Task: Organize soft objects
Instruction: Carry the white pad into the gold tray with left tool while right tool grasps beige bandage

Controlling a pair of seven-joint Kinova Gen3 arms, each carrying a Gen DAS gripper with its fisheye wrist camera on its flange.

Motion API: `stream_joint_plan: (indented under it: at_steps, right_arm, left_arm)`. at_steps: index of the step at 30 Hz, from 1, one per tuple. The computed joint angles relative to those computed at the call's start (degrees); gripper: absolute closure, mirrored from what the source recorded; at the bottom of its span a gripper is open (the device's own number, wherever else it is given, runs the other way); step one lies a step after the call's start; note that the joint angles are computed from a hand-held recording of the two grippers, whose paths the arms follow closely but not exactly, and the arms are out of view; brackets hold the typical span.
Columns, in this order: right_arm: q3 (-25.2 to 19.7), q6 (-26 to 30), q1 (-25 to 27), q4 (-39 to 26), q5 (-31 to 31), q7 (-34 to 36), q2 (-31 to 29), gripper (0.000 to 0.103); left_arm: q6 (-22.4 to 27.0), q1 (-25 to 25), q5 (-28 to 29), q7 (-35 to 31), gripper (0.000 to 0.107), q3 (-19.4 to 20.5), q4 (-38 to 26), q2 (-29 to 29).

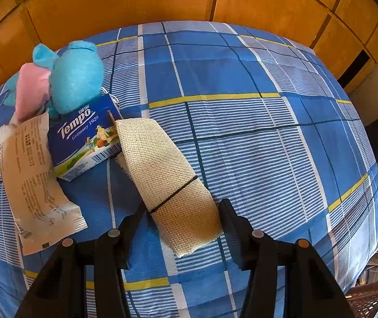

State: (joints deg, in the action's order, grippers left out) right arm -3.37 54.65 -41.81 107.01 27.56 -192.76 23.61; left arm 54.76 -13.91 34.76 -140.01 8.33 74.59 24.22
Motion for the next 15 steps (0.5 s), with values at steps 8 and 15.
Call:
stream_joint_plan:
  at_steps: [8, 15]
  right_arm:
    - [-0.05, 1.08, -0.26, -0.88, 0.11, 0.15, 0.43, 0.051]
    - [-0.12, 4.72, -1.72, -3.36, 0.85, 1.13, 2.2, 0.051]
  left_arm:
    - [-4.3, -13.94, 5.76, -9.18, 0.09, -2.58, 4.28, 0.71]
    - [-6.39, -25.21, 10.79, -17.69, 0.09, -5.24, 11.46, 1.23]
